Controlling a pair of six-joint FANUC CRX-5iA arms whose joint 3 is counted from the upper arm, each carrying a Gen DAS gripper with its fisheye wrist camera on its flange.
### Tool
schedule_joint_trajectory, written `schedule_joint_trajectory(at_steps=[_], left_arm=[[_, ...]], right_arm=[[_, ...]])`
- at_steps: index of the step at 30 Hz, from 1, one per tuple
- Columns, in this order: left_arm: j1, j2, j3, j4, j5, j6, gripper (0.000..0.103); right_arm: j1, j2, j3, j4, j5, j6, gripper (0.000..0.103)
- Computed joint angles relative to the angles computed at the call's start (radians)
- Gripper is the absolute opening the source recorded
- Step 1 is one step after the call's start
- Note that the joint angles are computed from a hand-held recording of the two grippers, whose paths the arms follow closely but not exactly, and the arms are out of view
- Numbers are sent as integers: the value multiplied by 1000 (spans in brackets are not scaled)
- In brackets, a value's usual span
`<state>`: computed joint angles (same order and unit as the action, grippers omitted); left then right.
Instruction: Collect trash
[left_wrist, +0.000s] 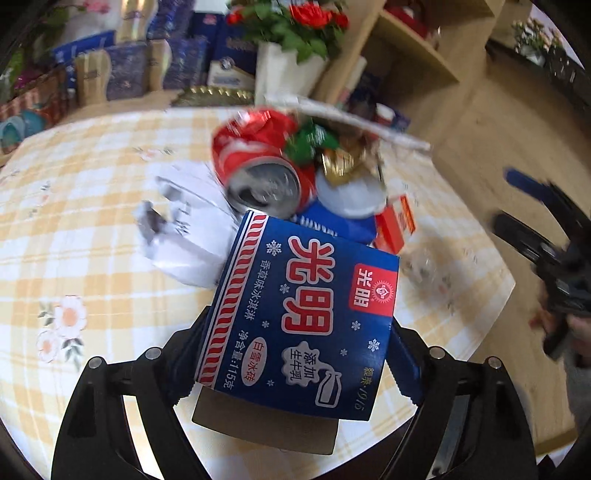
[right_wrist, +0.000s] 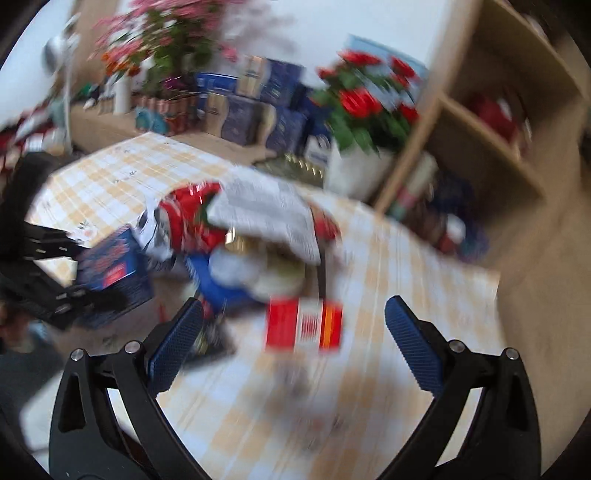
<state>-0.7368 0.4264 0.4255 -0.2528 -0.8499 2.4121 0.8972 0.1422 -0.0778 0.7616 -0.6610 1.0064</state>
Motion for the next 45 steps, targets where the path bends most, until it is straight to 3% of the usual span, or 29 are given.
schedule_joint_trajectory(at_steps=[3, 8, 9, 11, 13, 16, 20, 28, 38, 45], left_arm=[[-25, -16, 17, -78, -47, 80, 82], [-36, -61, -20, -126, -44, 155, 82], [-38, -70, -30, -132, -40, 164, 82], [-44, -94, -59, -156, -35, 188, 82], [-47, -113, -80, -175, -25, 213, 82], [-55, -142, -113, -208, -8, 264, 82], [-63, -152, -113, -234, -23, 302, 82], [-104, -165, -73, -278, -73, 323, 82], [-205, -177, -18, -345, -192, 352, 81], [-305, -198, -12, -400, -282, 408, 81]], right_arm=[[5, 107, 89, 72, -17, 80, 93], [3, 255, 209, 170, -70, 149, 68], [0, 268, 234, 147, -73, 165, 63], [-5, 291, 322, 7, -102, 243, 37], [-18, 276, 378, -169, -100, 294, 25], [-46, 230, 376, -271, -33, 252, 12], [-82, 187, 362, -328, 48, 148, 11], [-118, 101, 321, -465, 103, 97, 11], [-69, -123, 93, -453, 153, 39, 11], [4, -319, -88, -506, 132, 41, 11]])
